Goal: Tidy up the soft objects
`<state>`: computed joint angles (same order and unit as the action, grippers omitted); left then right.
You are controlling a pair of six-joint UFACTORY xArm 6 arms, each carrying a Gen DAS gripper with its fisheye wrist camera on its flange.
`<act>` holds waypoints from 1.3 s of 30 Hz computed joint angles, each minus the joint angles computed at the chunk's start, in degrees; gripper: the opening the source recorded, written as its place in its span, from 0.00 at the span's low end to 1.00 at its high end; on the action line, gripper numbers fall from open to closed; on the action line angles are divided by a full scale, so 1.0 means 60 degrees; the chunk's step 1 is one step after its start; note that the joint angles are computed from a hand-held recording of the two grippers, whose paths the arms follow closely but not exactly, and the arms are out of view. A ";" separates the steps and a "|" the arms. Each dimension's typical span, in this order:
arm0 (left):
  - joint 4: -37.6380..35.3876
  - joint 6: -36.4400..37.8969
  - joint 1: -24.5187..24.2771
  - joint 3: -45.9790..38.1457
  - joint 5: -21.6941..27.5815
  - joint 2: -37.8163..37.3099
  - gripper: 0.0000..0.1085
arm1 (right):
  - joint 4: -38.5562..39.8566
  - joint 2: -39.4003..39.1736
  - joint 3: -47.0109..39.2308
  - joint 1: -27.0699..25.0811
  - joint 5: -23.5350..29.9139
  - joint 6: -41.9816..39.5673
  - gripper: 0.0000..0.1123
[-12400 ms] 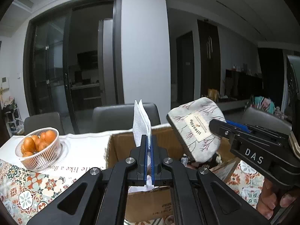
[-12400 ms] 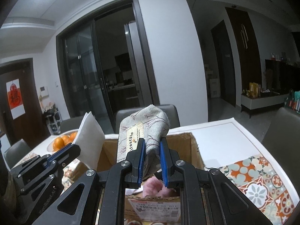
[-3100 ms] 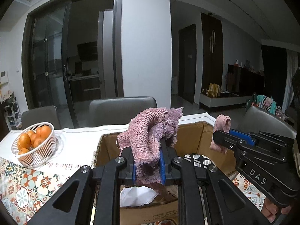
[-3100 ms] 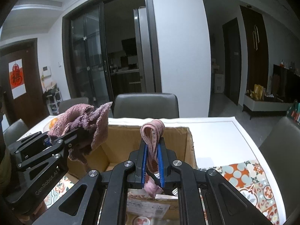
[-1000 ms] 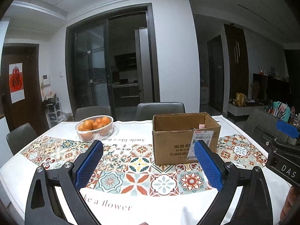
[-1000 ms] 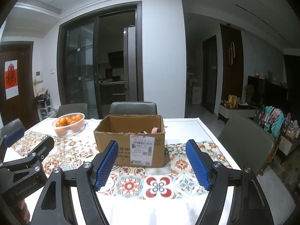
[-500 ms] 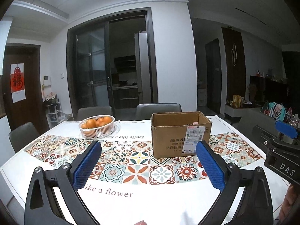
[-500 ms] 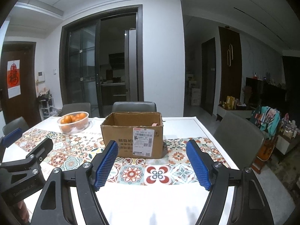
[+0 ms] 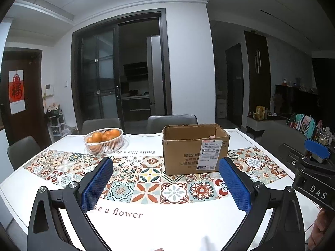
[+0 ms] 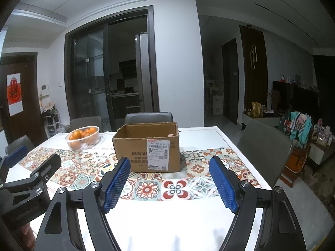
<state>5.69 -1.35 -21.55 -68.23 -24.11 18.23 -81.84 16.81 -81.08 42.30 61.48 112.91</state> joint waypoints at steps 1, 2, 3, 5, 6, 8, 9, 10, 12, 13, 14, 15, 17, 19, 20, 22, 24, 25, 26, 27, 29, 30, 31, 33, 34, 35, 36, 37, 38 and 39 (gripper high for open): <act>-0.0026 0.0019 -0.0004 -0.0003 0.0008 0.0006 0.95 | 0.0010 0.0008 -0.0015 -0.0014 -0.0018 -0.0028 0.70; -0.0042 0.0023 -0.0006 -0.0001 0.0016 0.0011 0.95 | 0.0003 0.0005 -0.0008 -0.0012 -0.0016 -0.0022 0.70; 0.0001 -0.0022 0.0008 0.0009 0.0008 0.0015 0.95 | 0.0010 0.0006 -0.0012 -0.0009 -0.0005 -0.0017 0.70; 0.0078 -0.0086 0.0038 -0.0012 0.0029 0.0029 0.95 | 0.0013 0.0021 -0.0014 -0.0012 -0.0022 -0.0003 0.70; 0.0111 -0.0124 0.0051 -0.0013 0.0025 0.0037 0.95 | 0.0013 0.0035 -0.0016 -0.0018 -0.0035 -0.0006 0.70; 0.0096 -0.0106 0.0059 -0.0057 0.0061 0.0059 0.95 | 0.0036 0.0064 -0.0036 -0.0032 -0.0045 -0.0027 0.70; 0.0136 -0.0146 0.0081 -0.0115 0.0100 0.0089 0.95 | 0.0042 0.0077 -0.0043 -0.0039 -0.0048 -0.0033 0.70; 0.0168 -0.0180 0.0091 -0.0122 0.0105 0.0098 0.95 | 0.0051 0.0087 -0.0043 -0.0047 -0.0059 -0.0038 0.70; 0.0261 -0.0276 0.0116 -0.0139 0.0128 0.0116 0.95 | 0.0067 0.0104 -0.0045 -0.0052 -0.0065 -0.0050 0.70; 0.0297 -0.0316 0.0131 -0.0164 0.0143 0.0133 0.95 | 0.0077 0.0111 -0.0047 -0.0062 -0.0079 -0.0057 0.70; 0.0347 -0.0367 0.0149 -0.0188 0.0165 0.0150 0.95 | 0.0085 0.0122 -0.0053 -0.0065 -0.0093 -0.0063 0.70; 0.0402 -0.0418 0.0168 -0.0192 0.0164 0.0160 0.95 | 0.0085 0.0130 -0.0054 -0.0069 -0.0102 -0.0068 0.70; 0.0402 -0.0421 0.0184 -0.0199 0.0177 0.0173 0.95 | 0.0113 0.0138 -0.0062 -0.0064 -0.0103 -0.0111 0.70; 0.0470 -0.0494 0.0204 -0.0225 0.0202 0.0194 0.95 | 0.0133 0.0162 -0.0088 -0.0059 -0.0099 -0.0145 0.70; 0.0386 -0.0426 0.0179 -0.0212 0.0197 0.0194 0.95 | 0.0139 0.0174 -0.0102 -0.0059 -0.0099 -0.0155 0.70; 0.0473 -0.0508 0.0196 -0.0273 0.0241 0.0224 0.95 | 0.0155 0.0175 -0.0106 -0.0056 -0.0101 -0.0166 0.70; 0.0411 -0.0441 0.0183 -0.0270 0.0234 0.0225 0.95 | 0.0159 0.0170 -0.0092 -0.0054 -0.0113 -0.0154 0.70; 0.0421 -0.0453 0.0185 -0.0276 0.0240 0.0230 0.95 | 0.0167 0.0165 -0.0087 -0.0052 -0.0108 -0.0164 0.70; 0.0456 -0.0493 0.0195 -0.0283 0.0247 0.0234 0.95 | 0.0174 0.0158 -0.0076 -0.0046 -0.0103 -0.0162 0.70; 0.0483 -0.0516 0.0195 -0.0280 0.0251 0.0231 0.95 | 0.0173 0.0167 -0.0089 -0.0055 -0.0116 -0.0160 0.70; 0.0516 -0.0537 0.0211 -0.0272 0.0233 0.0245 0.95 | 0.0172 0.0170 -0.0094 -0.0052 -0.0105 -0.0166 0.70; 0.0521 -0.0536 0.0213 -0.0275 0.0231 0.0248 0.95 | 0.0167 0.0171 -0.0096 -0.0052 -0.0100 -0.0157 0.70; 0.0524 -0.0535 0.0213 -0.0281 0.0225 0.0253 0.95 | 0.0173 0.0173 -0.0100 -0.0055 -0.0106 -0.0169 0.70; 0.0514 -0.0531 0.0211 -0.0276 0.0229 0.0245 0.95 | 0.0174 0.0168 -0.0094 -0.0057 -0.0111 -0.0173 0.70; 0.0471 -0.0488 0.0201 -0.0276 0.0214 0.0258 0.95 | 0.0179 0.0166 -0.0094 -0.0057 -0.0113 -0.0172 0.70; 0.0505 -0.0517 0.0209 -0.0280 0.0204 0.0270 0.95 | 0.0173 0.0162 -0.0086 -0.0053 -0.0110 -0.0166 0.70; 0.0616 -0.0620 0.0233 -0.0290 0.0216 0.0271 0.95 | 0.0169 0.0159 -0.0087 -0.0060 -0.0120 -0.0171 0.70; 0.0626 -0.0632 0.0233 -0.0287 0.0211 0.0269 0.95 | 0.0177 0.0158 -0.0086 -0.0061 -0.0124 -0.0168 0.70; 0.0564 -0.0578 0.0216 -0.0255 0.0190 0.0261 0.95 | 0.0179 0.0162 -0.0092 -0.0059 -0.0119 -0.0171 0.70; 0.0565 -0.0578 0.0217 -0.0255 0.0198 0.0262 0.95 | 0.0179 0.0162 -0.0092 -0.0059 -0.0119 -0.0171 0.70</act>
<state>9.08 -4.82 -20.25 -69.76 -22.92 19.80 -80.76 17.78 -81.63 41.95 60.77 111.89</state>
